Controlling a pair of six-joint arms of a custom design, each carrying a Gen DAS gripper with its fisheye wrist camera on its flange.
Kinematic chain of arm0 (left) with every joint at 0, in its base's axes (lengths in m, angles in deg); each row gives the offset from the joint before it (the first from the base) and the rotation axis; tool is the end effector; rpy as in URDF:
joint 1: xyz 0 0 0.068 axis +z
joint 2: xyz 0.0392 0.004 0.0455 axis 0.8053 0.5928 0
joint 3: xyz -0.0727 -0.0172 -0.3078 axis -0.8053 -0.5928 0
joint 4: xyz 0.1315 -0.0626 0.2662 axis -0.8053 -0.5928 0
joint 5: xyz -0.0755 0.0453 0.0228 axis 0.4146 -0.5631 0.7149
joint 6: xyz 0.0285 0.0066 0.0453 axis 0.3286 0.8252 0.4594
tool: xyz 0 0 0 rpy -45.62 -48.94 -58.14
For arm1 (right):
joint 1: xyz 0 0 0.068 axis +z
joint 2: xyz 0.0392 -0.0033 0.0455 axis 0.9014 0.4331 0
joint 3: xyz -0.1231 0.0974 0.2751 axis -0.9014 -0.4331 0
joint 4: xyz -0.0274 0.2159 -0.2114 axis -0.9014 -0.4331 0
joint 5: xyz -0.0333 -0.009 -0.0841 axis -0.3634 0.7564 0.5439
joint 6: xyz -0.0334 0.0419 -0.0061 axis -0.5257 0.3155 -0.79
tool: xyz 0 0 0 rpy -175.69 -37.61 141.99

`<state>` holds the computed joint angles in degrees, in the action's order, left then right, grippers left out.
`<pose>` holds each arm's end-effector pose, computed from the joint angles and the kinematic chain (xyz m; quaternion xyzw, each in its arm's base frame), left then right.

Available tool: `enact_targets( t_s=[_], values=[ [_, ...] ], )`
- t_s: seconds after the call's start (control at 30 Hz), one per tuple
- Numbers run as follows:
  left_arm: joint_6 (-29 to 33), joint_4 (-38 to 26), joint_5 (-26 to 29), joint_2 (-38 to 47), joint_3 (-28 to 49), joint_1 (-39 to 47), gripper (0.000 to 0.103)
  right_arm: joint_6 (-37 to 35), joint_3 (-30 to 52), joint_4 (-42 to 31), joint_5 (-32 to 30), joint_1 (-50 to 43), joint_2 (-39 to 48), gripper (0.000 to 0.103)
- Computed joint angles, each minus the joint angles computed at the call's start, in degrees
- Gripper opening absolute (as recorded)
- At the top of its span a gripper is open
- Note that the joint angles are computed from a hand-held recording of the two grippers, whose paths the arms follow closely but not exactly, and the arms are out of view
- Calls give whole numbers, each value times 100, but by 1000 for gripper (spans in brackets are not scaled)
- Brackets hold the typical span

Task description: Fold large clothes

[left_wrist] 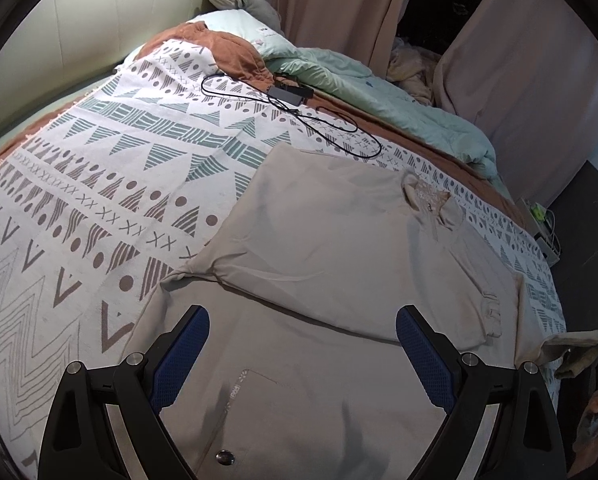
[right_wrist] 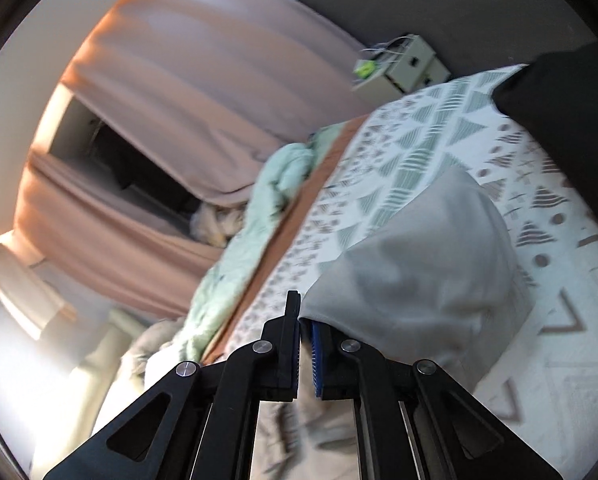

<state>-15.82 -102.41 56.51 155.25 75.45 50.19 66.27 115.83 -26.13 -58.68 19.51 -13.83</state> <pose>0.2768 -0.0214 0.2467 -0.1117 0.9206 -0.1361 0.3485 0.1630 -0.1304 0.2890 0.4030 0.6833 0.2701 0.5457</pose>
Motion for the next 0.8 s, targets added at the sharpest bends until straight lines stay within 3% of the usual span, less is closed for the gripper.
enact_targets(
  t_s=[0.3, 0.6, 0.8],
  values=[
    [-89, -137, 625, -316, -33, 466, 95, 284, 181, -52, 1436, 2462, -654, 6],
    [76, -263, 1033, -313, -5, 1017, 95, 185, 464, 581, 2849, 4919, 423, 6],
    [314, -381, 842, -95, 89, 1165, 95, -172, 922, 537, 3197, 5880, 1536, 6]
  ],
)
